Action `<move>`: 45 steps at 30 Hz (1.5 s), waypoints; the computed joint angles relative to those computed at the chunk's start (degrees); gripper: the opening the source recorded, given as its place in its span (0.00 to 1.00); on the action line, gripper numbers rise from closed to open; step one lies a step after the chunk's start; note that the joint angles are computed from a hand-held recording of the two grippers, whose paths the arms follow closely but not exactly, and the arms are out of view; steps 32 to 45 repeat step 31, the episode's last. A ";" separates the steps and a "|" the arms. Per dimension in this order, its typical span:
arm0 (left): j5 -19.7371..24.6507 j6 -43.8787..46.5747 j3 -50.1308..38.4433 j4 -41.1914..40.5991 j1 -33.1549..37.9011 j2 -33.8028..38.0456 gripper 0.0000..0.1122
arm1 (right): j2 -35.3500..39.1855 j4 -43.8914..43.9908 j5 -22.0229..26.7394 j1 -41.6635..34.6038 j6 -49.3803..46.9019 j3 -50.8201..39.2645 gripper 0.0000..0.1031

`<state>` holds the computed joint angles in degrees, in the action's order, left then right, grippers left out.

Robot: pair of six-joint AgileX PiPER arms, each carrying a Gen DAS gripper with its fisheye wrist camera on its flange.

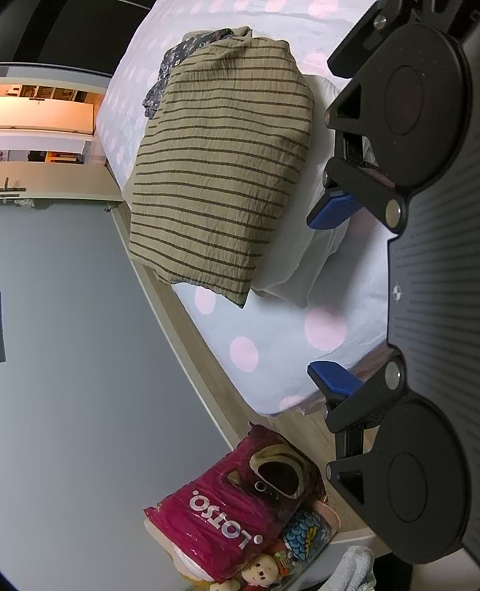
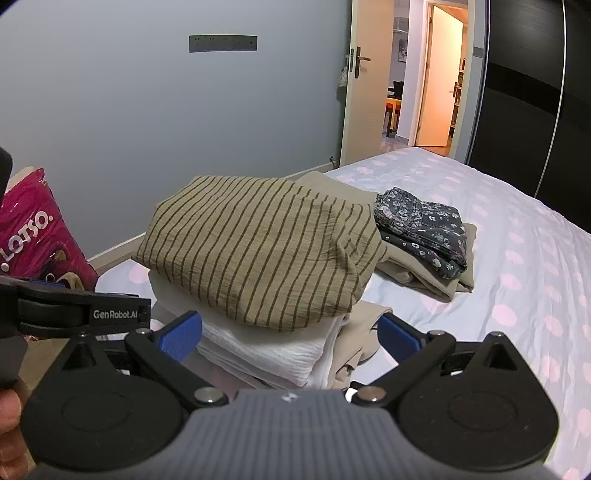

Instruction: Fold clothes

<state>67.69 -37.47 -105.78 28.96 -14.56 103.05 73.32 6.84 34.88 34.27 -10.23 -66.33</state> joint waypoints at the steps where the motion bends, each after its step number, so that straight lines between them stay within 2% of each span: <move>1: -0.09 0.24 0.00 -0.14 0.02 0.02 0.70 | 0.04 0.02 -0.01 -0.02 0.05 -0.07 0.99; 45: -0.83 0.51 0.51 1.19 -0.92 -0.08 0.71 | -0.50 2.05 -0.55 -1.42 -1.41 1.24 0.99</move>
